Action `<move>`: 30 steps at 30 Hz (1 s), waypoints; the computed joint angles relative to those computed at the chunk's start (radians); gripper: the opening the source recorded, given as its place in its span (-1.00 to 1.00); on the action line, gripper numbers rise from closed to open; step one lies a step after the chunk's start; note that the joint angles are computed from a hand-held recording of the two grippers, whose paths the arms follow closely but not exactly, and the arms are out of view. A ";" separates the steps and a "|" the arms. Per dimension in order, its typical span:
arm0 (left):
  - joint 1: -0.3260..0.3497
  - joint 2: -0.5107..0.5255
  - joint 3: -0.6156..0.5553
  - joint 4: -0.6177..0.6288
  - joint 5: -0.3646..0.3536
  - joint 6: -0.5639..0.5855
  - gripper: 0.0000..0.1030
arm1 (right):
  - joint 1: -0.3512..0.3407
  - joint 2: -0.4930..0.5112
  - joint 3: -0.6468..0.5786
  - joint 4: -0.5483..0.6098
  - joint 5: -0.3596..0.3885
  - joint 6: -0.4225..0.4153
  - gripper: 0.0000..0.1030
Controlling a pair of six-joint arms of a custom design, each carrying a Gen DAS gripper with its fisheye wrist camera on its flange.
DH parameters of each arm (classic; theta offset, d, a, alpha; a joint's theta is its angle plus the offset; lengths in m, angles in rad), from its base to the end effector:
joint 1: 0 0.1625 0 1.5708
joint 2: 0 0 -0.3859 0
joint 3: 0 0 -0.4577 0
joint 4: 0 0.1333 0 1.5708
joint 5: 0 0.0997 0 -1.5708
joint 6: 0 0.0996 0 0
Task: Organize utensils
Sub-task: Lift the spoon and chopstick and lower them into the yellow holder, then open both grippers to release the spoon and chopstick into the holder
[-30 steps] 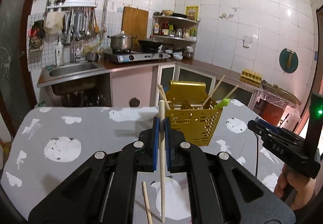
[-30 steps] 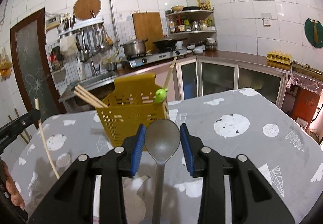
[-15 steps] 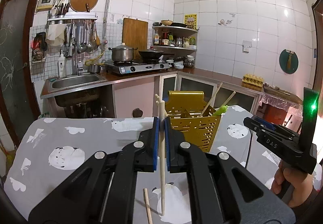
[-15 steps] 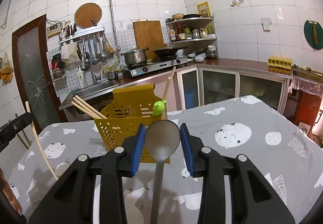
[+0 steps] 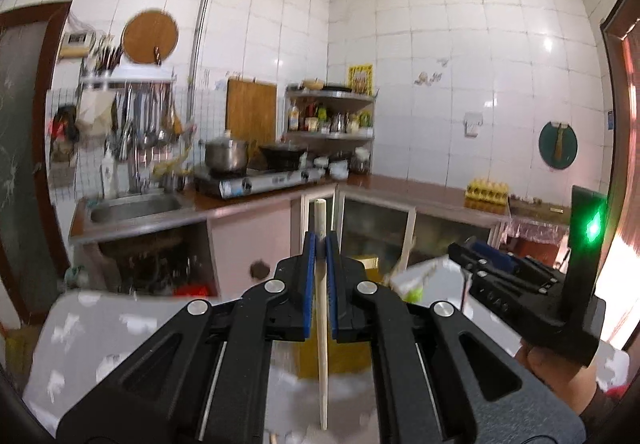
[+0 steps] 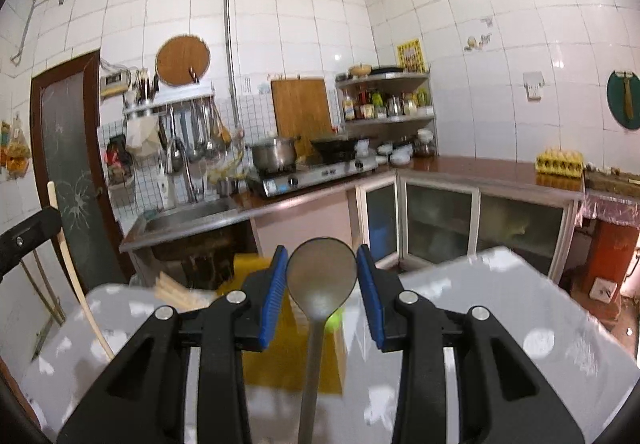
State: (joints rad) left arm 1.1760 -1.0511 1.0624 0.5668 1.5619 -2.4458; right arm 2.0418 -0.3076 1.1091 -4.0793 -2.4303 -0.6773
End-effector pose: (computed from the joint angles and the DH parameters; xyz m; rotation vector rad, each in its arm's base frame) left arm -0.1370 -0.6777 0.3544 1.3625 2.2583 -1.4105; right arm 0.3860 -0.6305 0.0581 0.1583 -1.7473 1.6978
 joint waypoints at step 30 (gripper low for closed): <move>0.039 0.611 -0.743 0.159 -0.131 -0.030 -0.88 | -0.124 0.272 -0.547 0.175 0.003 -0.134 -0.29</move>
